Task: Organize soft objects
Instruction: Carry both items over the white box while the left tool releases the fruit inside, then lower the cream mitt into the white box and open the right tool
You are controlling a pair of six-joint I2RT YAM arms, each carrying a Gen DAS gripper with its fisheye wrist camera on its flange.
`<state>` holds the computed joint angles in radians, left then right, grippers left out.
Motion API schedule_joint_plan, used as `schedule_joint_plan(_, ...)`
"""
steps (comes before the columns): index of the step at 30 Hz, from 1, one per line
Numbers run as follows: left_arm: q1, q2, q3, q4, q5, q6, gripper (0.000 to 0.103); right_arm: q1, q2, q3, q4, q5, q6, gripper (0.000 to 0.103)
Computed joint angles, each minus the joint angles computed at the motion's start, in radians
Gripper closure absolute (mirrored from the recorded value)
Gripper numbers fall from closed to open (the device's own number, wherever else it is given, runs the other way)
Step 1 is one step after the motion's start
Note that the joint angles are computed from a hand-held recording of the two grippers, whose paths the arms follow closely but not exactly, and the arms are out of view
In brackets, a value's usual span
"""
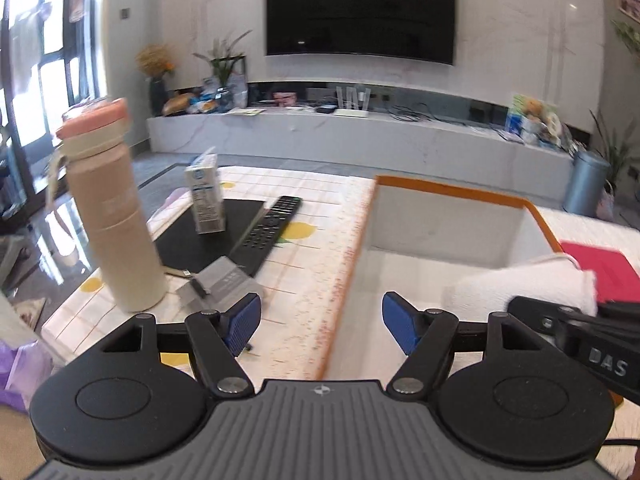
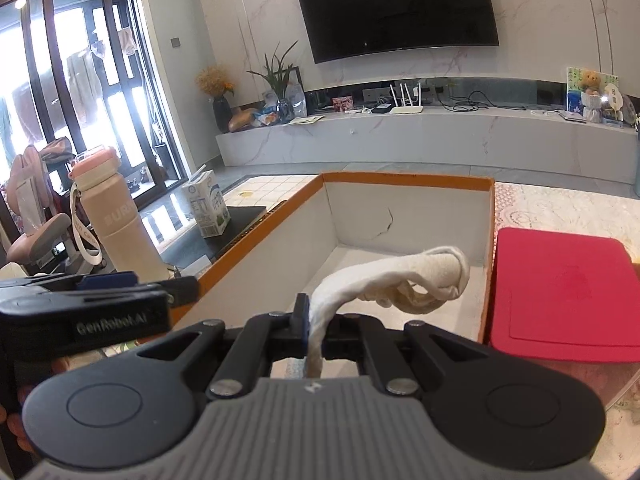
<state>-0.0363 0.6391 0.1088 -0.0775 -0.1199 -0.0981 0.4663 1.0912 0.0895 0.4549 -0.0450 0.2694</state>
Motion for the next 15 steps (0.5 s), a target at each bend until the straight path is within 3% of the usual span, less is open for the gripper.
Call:
schedule_joint_plan(7, 0.228, -0.062, 0.030, -0.079, 0.174, 0.039, 0.021, 0.083, -0.042, 0.035, -0.025, 0.042, 0.055, 0.101)
schedule_joint_plan(12, 0.417, -0.011, 0.050, -0.062, 0.309, 0.070, 0.021, 0.151, -0.022, 0.090, -0.037, 0.073, 0.086, 0.101)
schedule_joint_plan(15, 0.526, 0.044, 0.061, -0.030, 0.377, 0.058, 0.021, 0.188, 0.023, 0.101, 0.020, 0.093, 0.121, 0.101)
